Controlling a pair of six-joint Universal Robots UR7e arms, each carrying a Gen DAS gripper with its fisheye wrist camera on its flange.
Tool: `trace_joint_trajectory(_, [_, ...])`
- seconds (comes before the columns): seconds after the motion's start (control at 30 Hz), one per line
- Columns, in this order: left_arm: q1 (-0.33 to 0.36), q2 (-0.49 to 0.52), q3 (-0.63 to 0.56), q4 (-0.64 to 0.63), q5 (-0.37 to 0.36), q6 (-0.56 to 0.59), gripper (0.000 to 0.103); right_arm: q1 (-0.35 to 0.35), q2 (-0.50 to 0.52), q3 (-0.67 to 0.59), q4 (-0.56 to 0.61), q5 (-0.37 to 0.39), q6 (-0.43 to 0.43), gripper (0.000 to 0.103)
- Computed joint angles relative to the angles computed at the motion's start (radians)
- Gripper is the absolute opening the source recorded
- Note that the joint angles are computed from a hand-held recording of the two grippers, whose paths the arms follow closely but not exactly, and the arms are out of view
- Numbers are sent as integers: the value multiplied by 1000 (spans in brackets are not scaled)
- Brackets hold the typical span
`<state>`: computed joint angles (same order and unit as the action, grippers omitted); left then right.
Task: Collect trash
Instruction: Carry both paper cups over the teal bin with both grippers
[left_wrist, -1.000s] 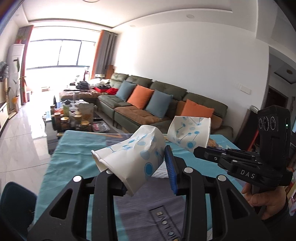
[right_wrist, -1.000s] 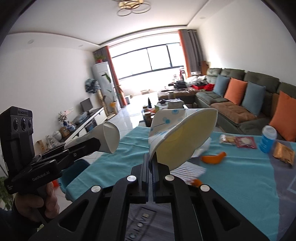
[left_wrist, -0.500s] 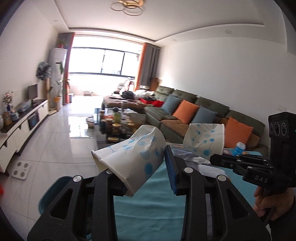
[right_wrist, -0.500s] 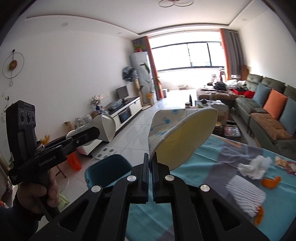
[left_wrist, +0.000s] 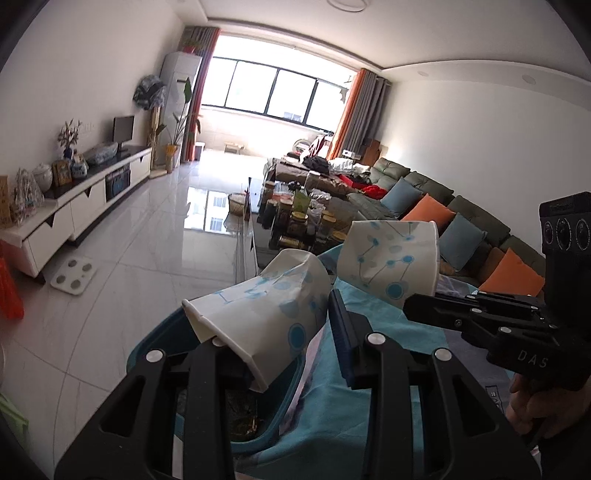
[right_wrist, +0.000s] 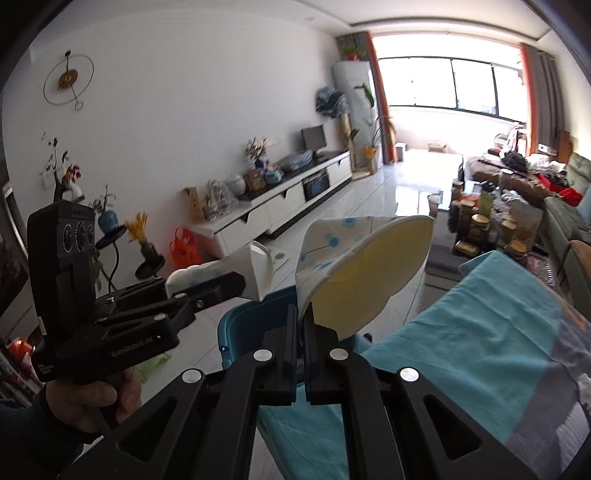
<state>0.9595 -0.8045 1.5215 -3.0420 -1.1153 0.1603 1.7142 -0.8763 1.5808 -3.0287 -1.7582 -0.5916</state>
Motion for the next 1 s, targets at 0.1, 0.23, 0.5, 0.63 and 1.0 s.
trace_joint_trajectory(0.1, [55,18,-39,72,-29,-61,33,1,68,-95,126,-17,14,2])
trace_joint_trajectory(0.23, [114,61,-99,137,-67,-131,33,6,143,-193,235,-72,12,2])
trace_joint_trajectory(0.5, [162,154,-218,212,-46,-169,50,18,252,-333,387,-179,23,2])
trace_joint_trajectory(0.63, [161,185,-266,237,-33,-192,72,20,282,-381,453,-213,35,7])
trace_joint_trajectory(1.0, [159,219,-343,331,-140,-301,86,-39,255,-386,464,-6,158,24])
